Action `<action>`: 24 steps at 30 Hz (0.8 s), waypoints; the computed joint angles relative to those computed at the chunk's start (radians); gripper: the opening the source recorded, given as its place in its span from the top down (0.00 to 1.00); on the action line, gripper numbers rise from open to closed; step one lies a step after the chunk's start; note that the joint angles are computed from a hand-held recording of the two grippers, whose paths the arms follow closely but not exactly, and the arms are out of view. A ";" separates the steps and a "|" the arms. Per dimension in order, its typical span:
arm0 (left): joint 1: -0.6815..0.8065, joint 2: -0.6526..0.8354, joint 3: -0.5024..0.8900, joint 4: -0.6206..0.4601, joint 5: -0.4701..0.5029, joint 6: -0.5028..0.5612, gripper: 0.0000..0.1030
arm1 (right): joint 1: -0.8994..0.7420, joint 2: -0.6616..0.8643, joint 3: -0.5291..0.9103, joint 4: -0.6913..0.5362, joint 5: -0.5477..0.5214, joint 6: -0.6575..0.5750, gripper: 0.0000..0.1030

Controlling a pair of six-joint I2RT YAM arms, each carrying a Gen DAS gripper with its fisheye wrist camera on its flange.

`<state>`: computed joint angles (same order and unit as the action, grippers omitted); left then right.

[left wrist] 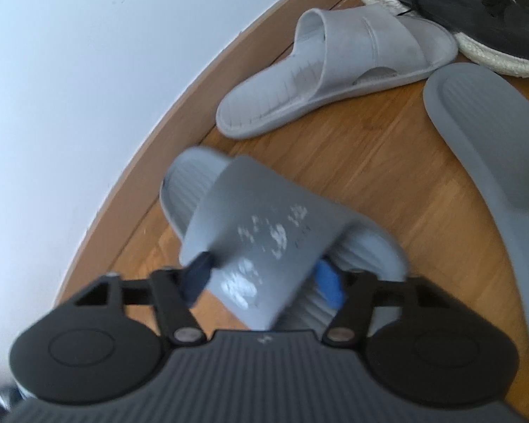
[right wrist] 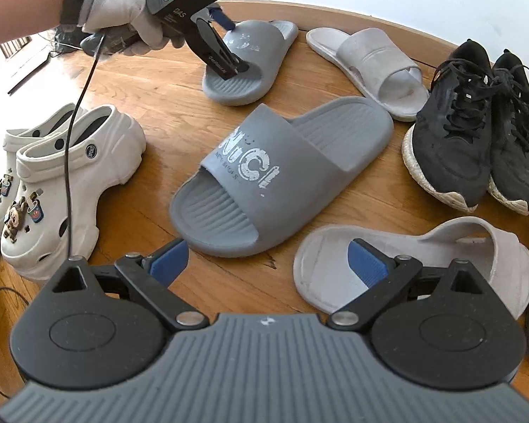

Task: Organize scattered shoes
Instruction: 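Grasp the grey NICI slide strap with the right gripper while the left gripper approaches another grey slide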

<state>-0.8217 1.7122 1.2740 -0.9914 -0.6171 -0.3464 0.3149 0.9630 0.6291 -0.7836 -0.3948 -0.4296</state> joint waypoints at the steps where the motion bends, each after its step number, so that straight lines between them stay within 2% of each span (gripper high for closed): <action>1: 0.001 0.004 0.003 -0.004 0.011 -0.009 0.74 | -0.001 -0.003 -0.001 0.001 0.002 -0.003 0.05; 4: 0.013 -0.045 -0.014 -0.012 0.125 0.021 0.73 | 0.025 -0.010 -0.004 0.024 0.018 -0.017 0.05; 6: 0.017 -0.063 -0.030 0.007 0.127 0.064 0.69 | 0.079 -0.005 -0.007 0.081 0.044 -0.033 0.03; 8: 0.014 -0.086 -0.069 0.081 -0.003 0.172 0.45 | 0.140 0.017 -0.007 0.149 0.077 -0.056 0.02; 9: 0.021 -0.094 -0.090 0.133 -0.034 0.223 0.25 | 0.172 0.043 -0.004 0.189 0.098 -0.068 0.02; 10: 0.031 -0.106 -0.115 0.190 -0.043 0.277 0.15 | 0.209 0.075 -0.001 0.229 0.124 -0.079 0.02; 13: 0.060 -0.117 -0.166 0.331 -0.022 0.402 0.05 | 0.303 0.189 0.020 0.326 0.198 -0.116 0.02; 15: 0.069 -0.076 -0.152 0.331 0.007 0.407 0.05 | 0.352 0.265 0.031 0.373 0.249 -0.163 0.02; 17: 0.053 -0.036 -0.152 0.331 -0.016 0.391 0.03 | 0.390 0.310 0.029 0.411 0.311 -0.191 0.02; 18: 0.038 -0.029 -0.164 0.343 -0.046 0.382 0.03 | 0.410 0.331 0.024 0.435 0.359 -0.210 0.08; 20: 0.024 -0.033 -0.176 0.347 -0.071 0.340 0.09 | 0.438 0.358 0.011 0.475 0.445 -0.254 0.20; 22: 0.025 -0.044 -0.173 0.344 -0.073 0.302 0.21 | 0.414 0.331 0.013 0.450 0.419 -0.293 0.21; 24: 0.040 -0.068 -0.137 0.270 -0.024 0.213 0.27 | 0.382 0.278 0.008 0.405 0.393 -0.310 0.22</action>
<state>-0.7813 1.6442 1.1374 -0.7216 -0.6409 -0.1337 0.6973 1.2414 0.6367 -0.3787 -0.0021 -0.7401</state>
